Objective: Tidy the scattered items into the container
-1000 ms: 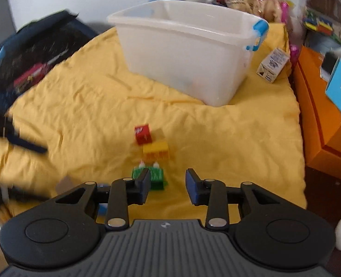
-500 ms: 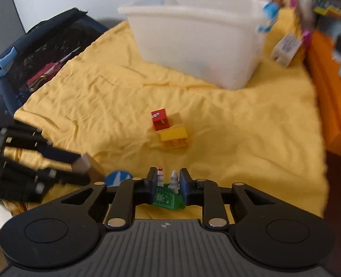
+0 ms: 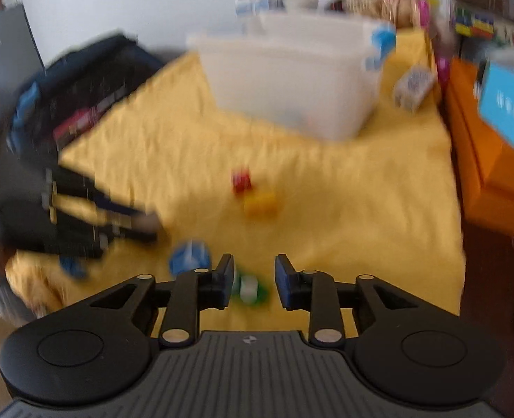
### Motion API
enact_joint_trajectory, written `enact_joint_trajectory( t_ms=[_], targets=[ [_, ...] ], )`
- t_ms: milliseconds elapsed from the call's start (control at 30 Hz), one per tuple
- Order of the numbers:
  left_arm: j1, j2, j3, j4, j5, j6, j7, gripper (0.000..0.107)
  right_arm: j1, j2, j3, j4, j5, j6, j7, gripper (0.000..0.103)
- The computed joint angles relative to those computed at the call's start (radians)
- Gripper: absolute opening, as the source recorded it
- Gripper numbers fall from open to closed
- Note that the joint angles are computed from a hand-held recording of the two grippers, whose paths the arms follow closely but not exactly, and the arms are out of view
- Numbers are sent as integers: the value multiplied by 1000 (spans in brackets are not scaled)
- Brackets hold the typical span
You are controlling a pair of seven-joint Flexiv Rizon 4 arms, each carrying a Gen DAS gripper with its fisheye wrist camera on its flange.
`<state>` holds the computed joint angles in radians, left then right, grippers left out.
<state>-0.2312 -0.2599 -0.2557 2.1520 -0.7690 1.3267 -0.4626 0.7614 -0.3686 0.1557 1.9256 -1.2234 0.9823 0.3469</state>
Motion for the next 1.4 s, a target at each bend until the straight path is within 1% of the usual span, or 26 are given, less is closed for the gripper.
enact_joint_trajectory(
  t_ms=[100,200,233,300,367,400,467,500,533,567,633,700,767,833,900,967,1033,1133,1233,1300,1400],
  targets=[
    [-4,-10,12,-9,30,22,-21,32,-5,-41,-21,-63,-3,-25,-96,33],
    [14,-2,-1,0,22,39,-5,32,-17,-108,-50,-136,7,27,-168,34],
    [15,-1,1,1,26,42,-8,32,-12,-134,-60,-164,16,29,-193,34],
    [21,-4,1,-1,26,50,-11,32,0,-188,-70,-225,67,16,-285,34],
    [28,-12,2,-9,30,48,-21,32,19,-224,-80,-272,125,-17,-359,34],
    [31,-18,1,-13,30,49,-24,32,27,-248,-75,-302,176,-47,-408,34],
    [34,-31,6,-23,50,45,-40,32,40,-268,-81,-322,239,-67,-451,33],
    [37,-36,6,-25,57,44,-47,32,40,-273,-77,-324,276,-70,-466,27],
    [46,-38,-4,-24,51,43,-43,32,50,-267,-94,-308,270,-45,-440,23],
    [55,-38,-15,-21,38,43,-33,32,55,-259,-100,-299,276,-34,-431,22],
    [61,-43,-16,-28,39,29,-31,33,66,-248,-102,-291,292,-39,-438,22],
    [53,-58,7,-45,80,-1,-64,33,77,-242,-109,-286,296,-41,-421,22],
    [56,-69,9,-51,96,-12,-78,33,82,-245,-111,-286,306,-49,-408,22],
    [80,-64,-21,-46,56,-17,-45,32,86,-243,-115,-285,306,-54,-395,22],
    [88,-57,-37,-52,26,-9,-6,32,87,-241,-109,-300,323,-79,-414,21],
    [93,-52,-47,-72,-5,-9,27,32,96,-225,-119,-301,309,-107,-404,21],
    [102,-46,-70,-105,-71,-6,83,32,97,-204,-125,-298,291,-120,-374,21],
    [96,-50,-86,-178,-160,-5,167,32,93,-164,-131,-296,244,-152,-335,21],
    [76,-81,-84,-284,-195,-5,212,32,83,-139,-128,-322,202,-207,-336,22],
    [62,-117,-80,-361,-186,0,211,32,74,-128,-131,-336,165,-233,-329,22],
    [44,-182,-87,-470,-142,26,189,32,54,-132,-135,-371,133,-269,-341,22]
  ],
)
